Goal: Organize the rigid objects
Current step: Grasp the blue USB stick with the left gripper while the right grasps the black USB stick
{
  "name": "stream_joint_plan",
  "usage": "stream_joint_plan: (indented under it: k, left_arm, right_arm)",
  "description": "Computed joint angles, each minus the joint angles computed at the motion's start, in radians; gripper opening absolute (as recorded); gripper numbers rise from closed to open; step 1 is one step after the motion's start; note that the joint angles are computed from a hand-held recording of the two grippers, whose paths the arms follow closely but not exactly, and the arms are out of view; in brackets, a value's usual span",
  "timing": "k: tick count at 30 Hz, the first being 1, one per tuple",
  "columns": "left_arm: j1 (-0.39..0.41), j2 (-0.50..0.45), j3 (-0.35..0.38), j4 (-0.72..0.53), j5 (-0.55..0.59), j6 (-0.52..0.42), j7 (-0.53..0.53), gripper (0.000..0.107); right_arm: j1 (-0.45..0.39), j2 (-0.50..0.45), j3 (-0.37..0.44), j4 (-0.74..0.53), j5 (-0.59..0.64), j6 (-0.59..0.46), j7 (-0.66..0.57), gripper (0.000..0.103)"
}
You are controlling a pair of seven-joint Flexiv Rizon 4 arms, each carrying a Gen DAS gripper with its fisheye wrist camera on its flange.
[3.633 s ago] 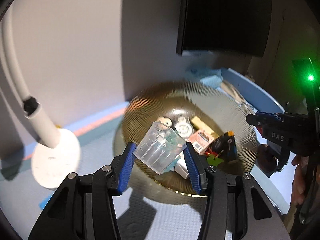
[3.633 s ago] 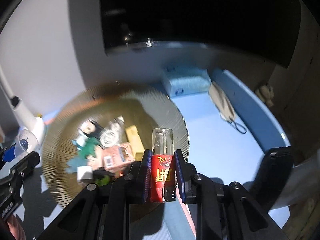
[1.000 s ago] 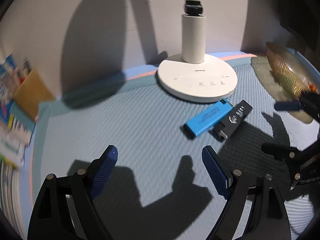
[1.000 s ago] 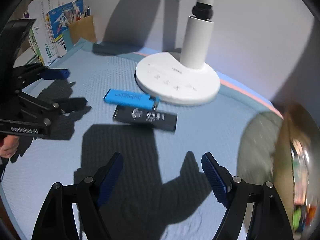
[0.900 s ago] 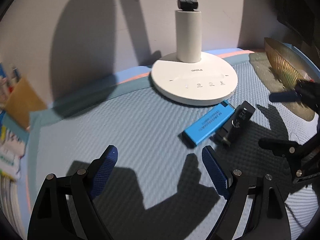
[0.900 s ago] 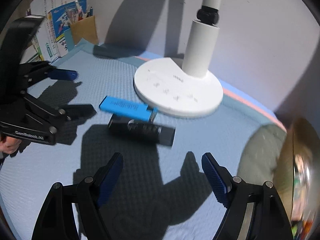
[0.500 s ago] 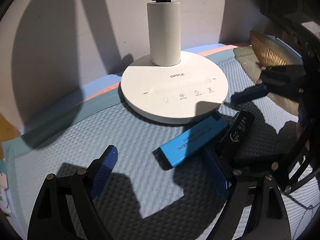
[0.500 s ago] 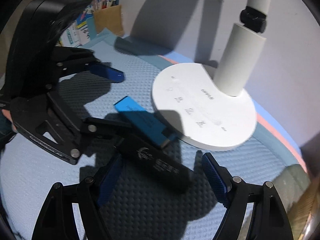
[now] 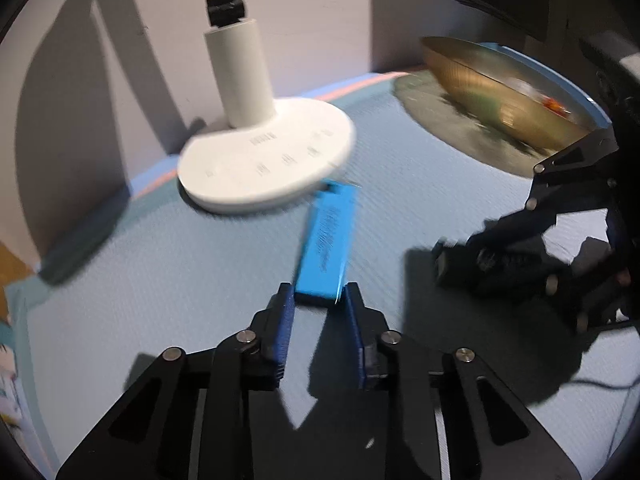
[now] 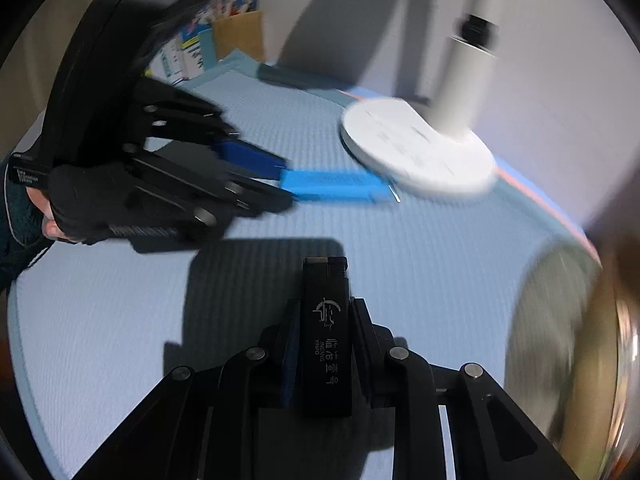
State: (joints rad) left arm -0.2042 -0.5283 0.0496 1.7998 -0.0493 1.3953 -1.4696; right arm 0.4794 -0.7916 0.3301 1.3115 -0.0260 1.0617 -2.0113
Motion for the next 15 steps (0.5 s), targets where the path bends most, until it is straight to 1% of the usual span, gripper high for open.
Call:
stream_joint_plan:
  k: [1, 2, 3, 4, 5, 6, 9, 10, 12, 14, 15]
  left_arm:
    - [0.006, 0.014, -0.014, 0.025, -0.004, 0.007, 0.006, 0.021]
    - [-0.004, 0.024, -0.011, 0.040, -0.003, 0.011, 0.009, 0.021]
    - [-0.037, 0.024, 0.026, 0.035, 0.024, 0.004, -0.022, 0.024]
    - [-0.074, 0.020, 0.070, 0.020, 0.046, -0.012, -0.063, 0.035]
    - [-0.101, 0.012, 0.107, -0.003, 0.063, -0.035, -0.111, 0.041]
    - [-0.100, 0.004, 0.113, -0.019, 0.060, -0.048, -0.144, 0.044]
    - [-0.022, -0.013, 0.032, -0.046, -0.013, -0.080, -0.168, 0.044]
    - [-0.018, -0.024, 0.030, -0.065, -0.021, -0.086, -0.186, 0.044]
    - [-0.039, -0.056, 0.058, -0.122, -0.002, -0.113, -0.233, 0.044]
    - [-0.056, -0.079, 0.076, -0.159, 0.025, -0.115, -0.267, 0.043]
    - [-0.081, -0.090, 0.105, -0.185, 0.051, -0.134, -0.297, 0.035]
  right_arm:
    - [-0.003, 0.027, -0.010, 0.050, 0.010, 0.030, 0.020, 0.024]
    - [-0.009, 0.057, -0.018, 0.106, 0.020, 0.065, 0.043, 0.024]
    - [-0.016, 0.082, -0.022, 0.151, 0.028, 0.094, 0.067, 0.024]
    - [-0.024, 0.102, -0.022, 0.192, 0.036, 0.122, 0.090, 0.024]
    - [-0.028, 0.117, -0.024, 0.226, 0.041, 0.151, 0.115, 0.024]
    - [-0.035, 0.134, -0.022, 0.256, 0.047, 0.167, 0.144, 0.025]
    - [-0.044, 0.142, -0.018, 0.268, 0.035, 0.171, 0.203, 0.030]
    - [-0.050, 0.139, -0.011, 0.266, 0.031, 0.169, 0.210, 0.032]
    - [-0.040, 0.140, -0.023, 0.277, 0.009, 0.184, 0.234, 0.032]
    - [-0.021, 0.138, -0.044, 0.281, -0.021, 0.194, 0.273, 0.032]
    - [-0.010, 0.139, -0.057, 0.288, -0.037, 0.204, 0.295, 0.032]
